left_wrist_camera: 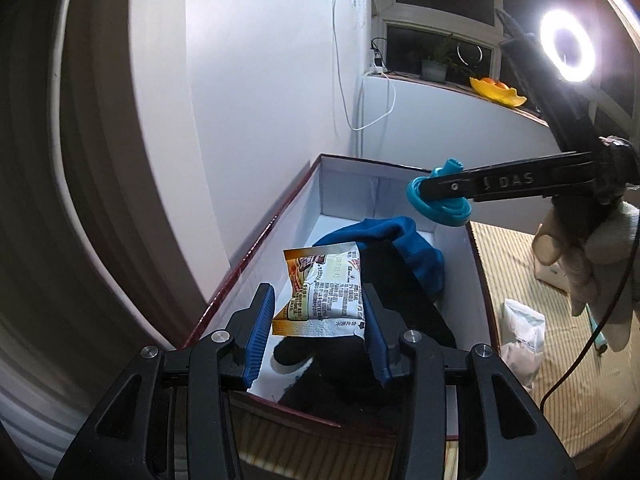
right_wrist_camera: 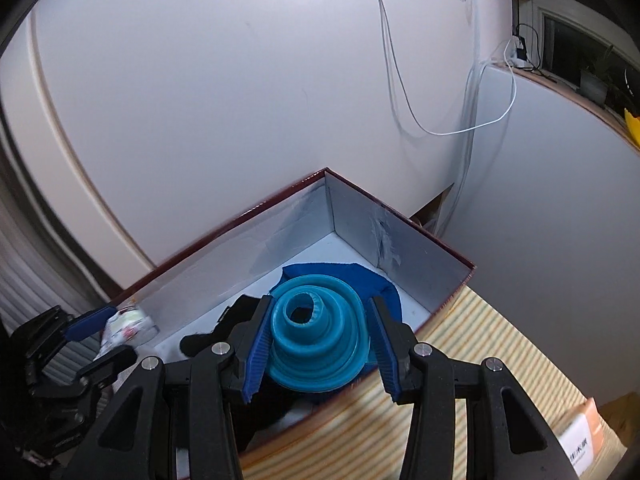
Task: Organize soft objects
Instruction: 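Open both grippers to drop the funnel and packet into the box, then move both grippers back over the bed toward the white packet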
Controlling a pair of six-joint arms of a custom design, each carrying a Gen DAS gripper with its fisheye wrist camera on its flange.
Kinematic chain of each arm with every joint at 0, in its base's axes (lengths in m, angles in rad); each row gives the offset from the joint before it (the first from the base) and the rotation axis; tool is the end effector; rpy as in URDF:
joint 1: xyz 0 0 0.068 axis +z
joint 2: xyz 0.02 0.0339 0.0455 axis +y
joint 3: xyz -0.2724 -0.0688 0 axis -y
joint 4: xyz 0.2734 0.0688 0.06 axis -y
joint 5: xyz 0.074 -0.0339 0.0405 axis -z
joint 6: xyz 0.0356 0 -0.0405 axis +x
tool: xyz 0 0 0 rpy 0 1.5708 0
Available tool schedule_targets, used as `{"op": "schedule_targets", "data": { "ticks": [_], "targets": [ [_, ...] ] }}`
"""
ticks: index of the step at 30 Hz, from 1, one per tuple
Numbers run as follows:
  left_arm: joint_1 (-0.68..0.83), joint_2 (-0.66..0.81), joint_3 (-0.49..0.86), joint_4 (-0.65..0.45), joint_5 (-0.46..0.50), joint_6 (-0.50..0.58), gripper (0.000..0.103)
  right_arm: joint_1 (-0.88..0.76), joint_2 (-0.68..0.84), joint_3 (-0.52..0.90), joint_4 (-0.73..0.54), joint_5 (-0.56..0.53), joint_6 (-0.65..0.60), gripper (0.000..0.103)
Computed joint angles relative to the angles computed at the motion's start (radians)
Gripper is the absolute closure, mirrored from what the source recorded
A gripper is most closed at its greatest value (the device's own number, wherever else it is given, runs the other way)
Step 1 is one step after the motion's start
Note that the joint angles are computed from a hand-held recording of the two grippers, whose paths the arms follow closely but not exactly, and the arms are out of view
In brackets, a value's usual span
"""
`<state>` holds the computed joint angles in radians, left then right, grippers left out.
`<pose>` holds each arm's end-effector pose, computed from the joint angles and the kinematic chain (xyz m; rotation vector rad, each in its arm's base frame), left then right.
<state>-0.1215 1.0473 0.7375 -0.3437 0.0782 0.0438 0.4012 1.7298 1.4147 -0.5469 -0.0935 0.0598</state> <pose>0.2473 -0.0330 0.2566 0.2265 2.2135 -0.1296 0.3788 0.1643 0.2717 -0.4586 2.4105 0.3191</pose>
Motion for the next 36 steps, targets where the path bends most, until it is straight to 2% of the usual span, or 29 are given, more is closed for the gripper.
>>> {"op": "schedule_targets", "data": {
  "ticks": [1, 5, 7, 22, 32, 34, 36],
  "targets": [
    [0.000, 0.000, 0.000, 0.001, -0.002, -0.004, 0.057, 0.001, 0.013, 0.012, -0.003, -0.001, -0.002, 0.056],
    [0.000, -0.001, 0.001, 0.002, -0.004, -0.008, 0.052, 0.001, 0.035, 0.032, -0.014, -0.018, -0.004, 0.053],
    [-0.001, -0.001, 0.004, 0.002, -0.004, -0.011, 0.047, 0.005, 0.031, 0.027, -0.010, -0.018, -0.004, 0.040],
    [0.002, -0.078, -0.005, -0.039, 0.033, -0.024, 0.047, 0.013, -0.091, -0.047, -0.029, -0.001, 0.016, 0.040],
    [-0.061, -0.213, -0.023, -0.119, 0.054, -0.054, 0.047, 0.002, -0.379, -0.208, -0.111, 0.033, 0.023, 0.039],
    [-0.091, -0.239, -0.026, -0.133, 0.054, -0.065, 0.047, -0.005, -0.467, -0.245, -0.145, 0.041, 0.024, 0.031],
    [-0.124, -0.258, -0.027, -0.147, 0.051, -0.078, 0.047, -0.018, -0.571, -0.285, -0.185, 0.049, 0.031, 0.030]
  ]
}}
